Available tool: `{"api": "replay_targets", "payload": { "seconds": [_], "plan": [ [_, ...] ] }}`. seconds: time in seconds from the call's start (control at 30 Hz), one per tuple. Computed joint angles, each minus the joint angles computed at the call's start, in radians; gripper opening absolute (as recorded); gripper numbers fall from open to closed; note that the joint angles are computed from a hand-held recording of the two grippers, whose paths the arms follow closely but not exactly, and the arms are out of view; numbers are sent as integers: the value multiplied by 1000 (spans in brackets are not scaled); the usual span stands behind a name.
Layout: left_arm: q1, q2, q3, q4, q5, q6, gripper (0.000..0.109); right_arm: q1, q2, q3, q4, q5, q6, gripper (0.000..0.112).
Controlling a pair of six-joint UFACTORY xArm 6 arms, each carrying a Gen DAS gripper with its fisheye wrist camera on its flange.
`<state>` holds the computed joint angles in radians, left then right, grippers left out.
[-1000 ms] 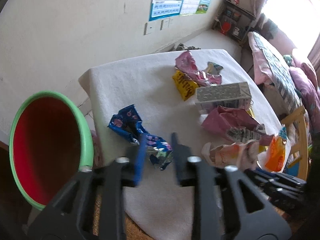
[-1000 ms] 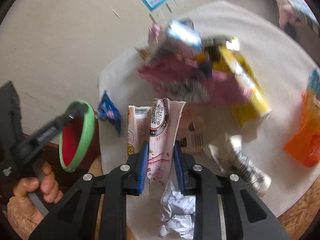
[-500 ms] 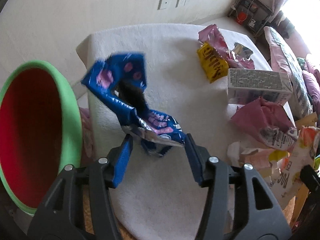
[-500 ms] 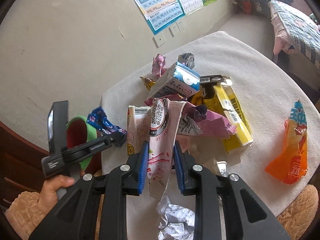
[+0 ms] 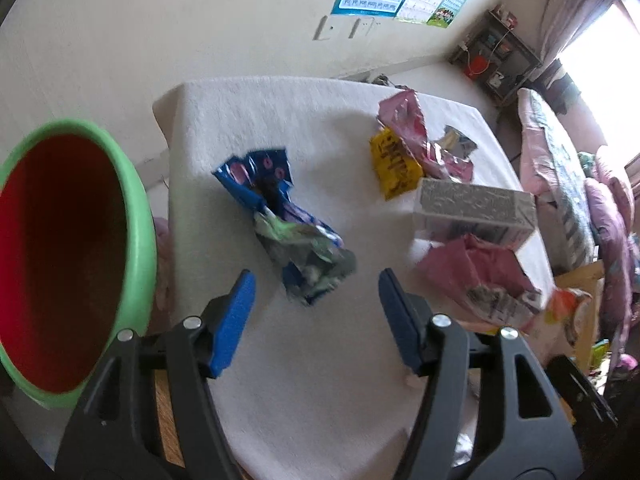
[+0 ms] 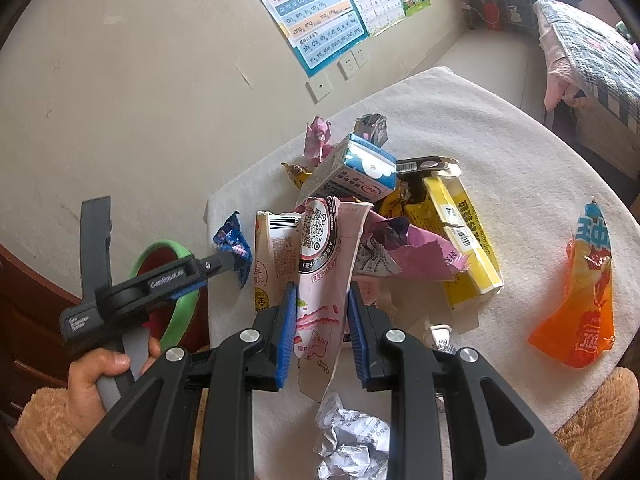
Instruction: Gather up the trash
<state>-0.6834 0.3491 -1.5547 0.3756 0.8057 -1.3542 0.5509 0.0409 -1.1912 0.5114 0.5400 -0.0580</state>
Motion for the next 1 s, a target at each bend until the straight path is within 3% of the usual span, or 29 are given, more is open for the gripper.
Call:
{"api": "replay_targets", "payload": {
  "seconds": [0.1,0.2,0.27,0.43,0.57,0.6,0.63,0.67,0.73,0.83,1.0],
  "plan": [
    [4,56,-82,-8,77,60,61,0,-6,7,-2,-2,6,25],
    [16,58,-82,-15,44,40,63,0,-13,10,-10,0,12,25],
    [14,59,-90,5,59,23,71,-2,-13,9,-5,4,13,25],
    [21,61,-97,44,98,-19,72,-3,-5,2,8,19,1,25],
    [53,100,-131,-31,120,26,73,-1,2,-5,10,19,-4,25],
    [62,109,-136,-59,120,43,70,-1,1,-5,10,17,-5,25],
    [71,112,-128,-90,104,57,53,-1,0,-5,6,15,-3,25],
    [80,115,-118,-133,87,81,45,-2,1,-5,5,14,-2,25],
    [89,112,-98,-174,58,108,34,-4,-1,-4,3,12,2,25],
    [81,71,-51,-151,27,98,26,-4,-6,-3,1,7,6,25],
    [43,-47,55,-56,-12,79,26,5,-5,-17,8,12,-12,25]
  ]
}}
